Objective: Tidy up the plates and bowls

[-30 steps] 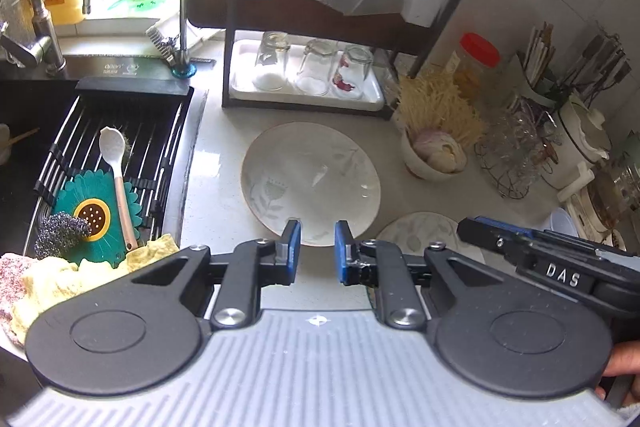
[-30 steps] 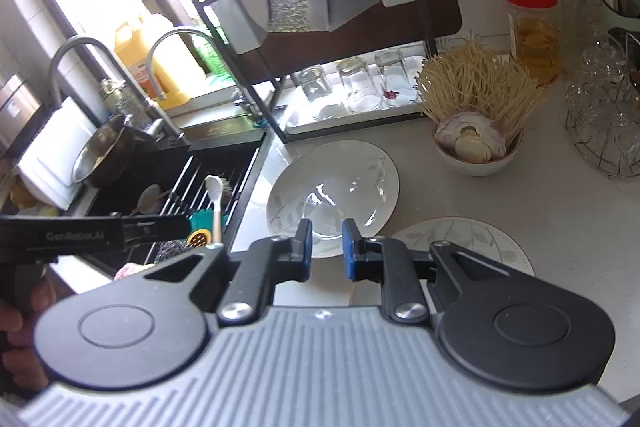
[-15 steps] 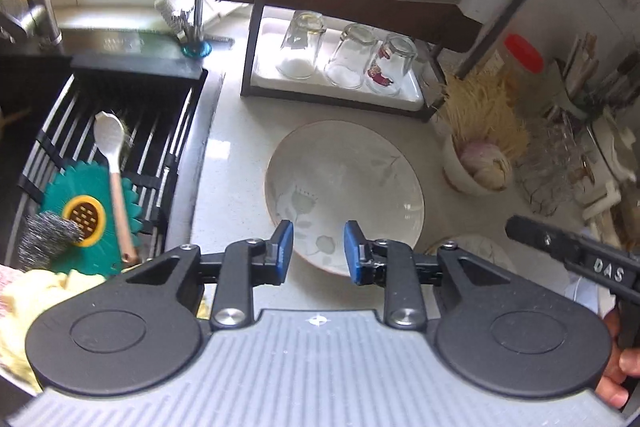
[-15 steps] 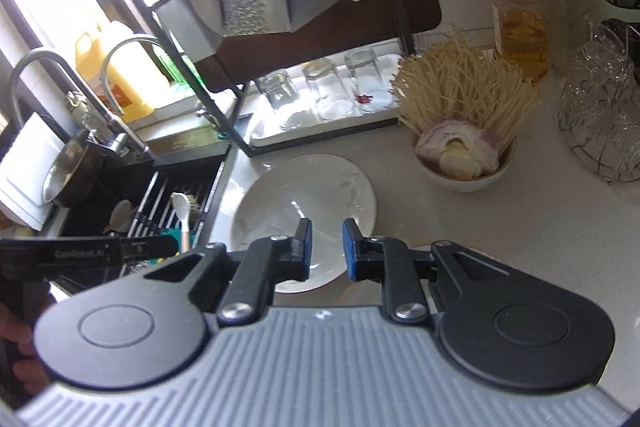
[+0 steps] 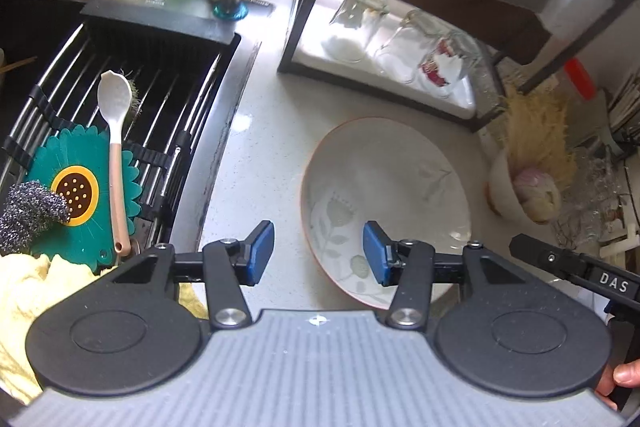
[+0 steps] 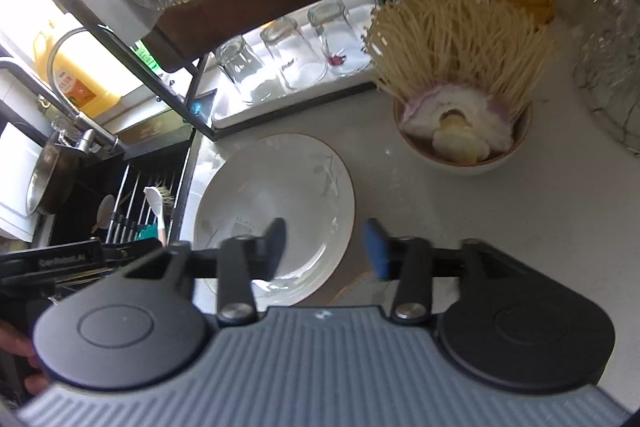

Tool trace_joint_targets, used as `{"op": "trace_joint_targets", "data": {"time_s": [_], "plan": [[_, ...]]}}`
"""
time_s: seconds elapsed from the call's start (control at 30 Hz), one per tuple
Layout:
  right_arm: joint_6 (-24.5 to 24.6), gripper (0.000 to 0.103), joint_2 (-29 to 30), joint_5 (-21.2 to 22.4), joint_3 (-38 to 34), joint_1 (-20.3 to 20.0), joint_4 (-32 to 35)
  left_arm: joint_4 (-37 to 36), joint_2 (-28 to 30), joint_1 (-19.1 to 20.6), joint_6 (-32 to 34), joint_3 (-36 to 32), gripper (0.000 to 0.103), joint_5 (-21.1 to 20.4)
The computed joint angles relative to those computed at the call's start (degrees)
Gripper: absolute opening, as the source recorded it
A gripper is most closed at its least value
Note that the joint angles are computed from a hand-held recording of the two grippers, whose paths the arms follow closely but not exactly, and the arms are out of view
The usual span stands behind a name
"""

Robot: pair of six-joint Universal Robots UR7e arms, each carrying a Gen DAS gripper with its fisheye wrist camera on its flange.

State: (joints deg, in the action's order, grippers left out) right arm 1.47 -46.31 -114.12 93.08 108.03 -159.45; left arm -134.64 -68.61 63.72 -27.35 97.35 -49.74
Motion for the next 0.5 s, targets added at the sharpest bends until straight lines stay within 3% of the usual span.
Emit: {"op": "trace_joint_targets", "data": {"time_s": [0.23, 0.5], "plan": [[-0.3, 0.049, 3.9, -0.2, -3.4, -1.6, 1.6, 0.1, 4.3, 3.6, 5.7, -4.8, 0.055, -4.7], [0.1, 0.046, 7.5, -2.2, -7.9, -2.4, 5.8, 2.7, 7.9, 5.7, 7.6, -9.4, 0.054, -5.4]]}}
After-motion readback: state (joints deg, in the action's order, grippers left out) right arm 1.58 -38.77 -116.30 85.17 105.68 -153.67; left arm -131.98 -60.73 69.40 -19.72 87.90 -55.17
